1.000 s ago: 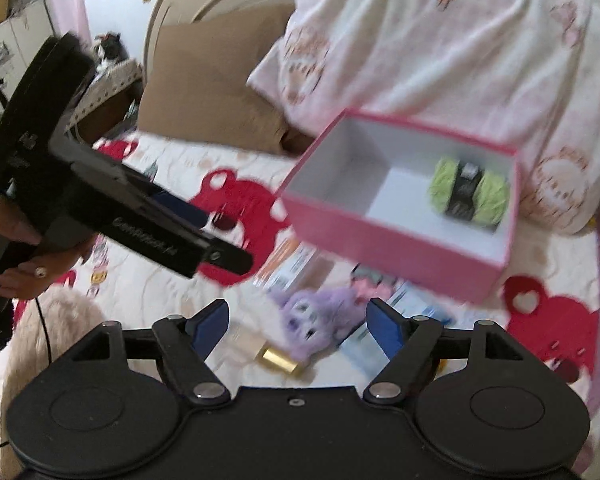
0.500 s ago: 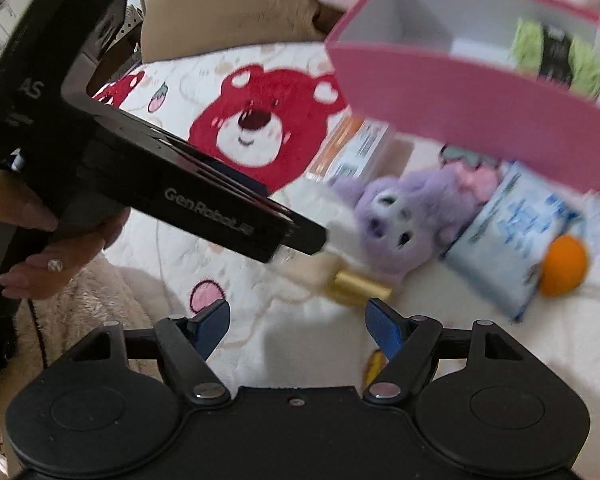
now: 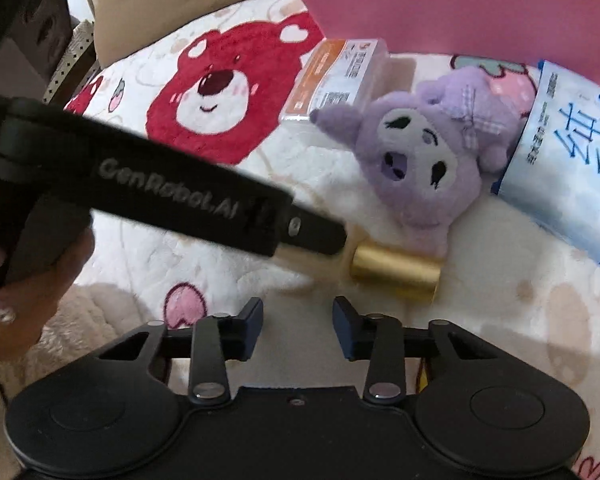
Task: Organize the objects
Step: 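Move the left tool back to the gold-capped foundation bottle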
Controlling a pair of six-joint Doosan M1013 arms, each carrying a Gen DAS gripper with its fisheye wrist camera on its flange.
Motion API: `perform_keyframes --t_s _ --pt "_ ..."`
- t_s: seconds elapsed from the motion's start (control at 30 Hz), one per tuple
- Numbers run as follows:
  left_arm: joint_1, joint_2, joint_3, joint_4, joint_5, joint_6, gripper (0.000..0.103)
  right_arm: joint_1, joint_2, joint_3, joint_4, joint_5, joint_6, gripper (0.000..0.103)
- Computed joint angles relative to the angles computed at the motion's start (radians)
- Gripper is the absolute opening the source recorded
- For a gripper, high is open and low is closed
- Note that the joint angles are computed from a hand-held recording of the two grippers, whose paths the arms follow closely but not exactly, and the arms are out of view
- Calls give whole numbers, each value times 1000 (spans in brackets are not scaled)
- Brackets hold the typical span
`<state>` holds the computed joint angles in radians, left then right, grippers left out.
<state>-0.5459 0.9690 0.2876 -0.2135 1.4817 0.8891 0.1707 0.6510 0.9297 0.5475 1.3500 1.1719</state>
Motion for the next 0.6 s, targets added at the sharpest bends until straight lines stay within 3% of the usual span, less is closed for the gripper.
perform_keyframes --t_s 0.13,0.37,0.47,0.6 --pt "1 -31 67 -39 -43 -24 57 -9 0 3 17 1 32 42" --pt "11 -32 118 -246 -91 -38 53 -23 -25 31 -19 -4 100 49" --pt "6 -25 100 -251 -80 -28 51 -27 -35 44 -38 -19 127 61" --pt "-4 -48 112 -163 -95 18 52 -27 -45 59 -44 -41 126 63"
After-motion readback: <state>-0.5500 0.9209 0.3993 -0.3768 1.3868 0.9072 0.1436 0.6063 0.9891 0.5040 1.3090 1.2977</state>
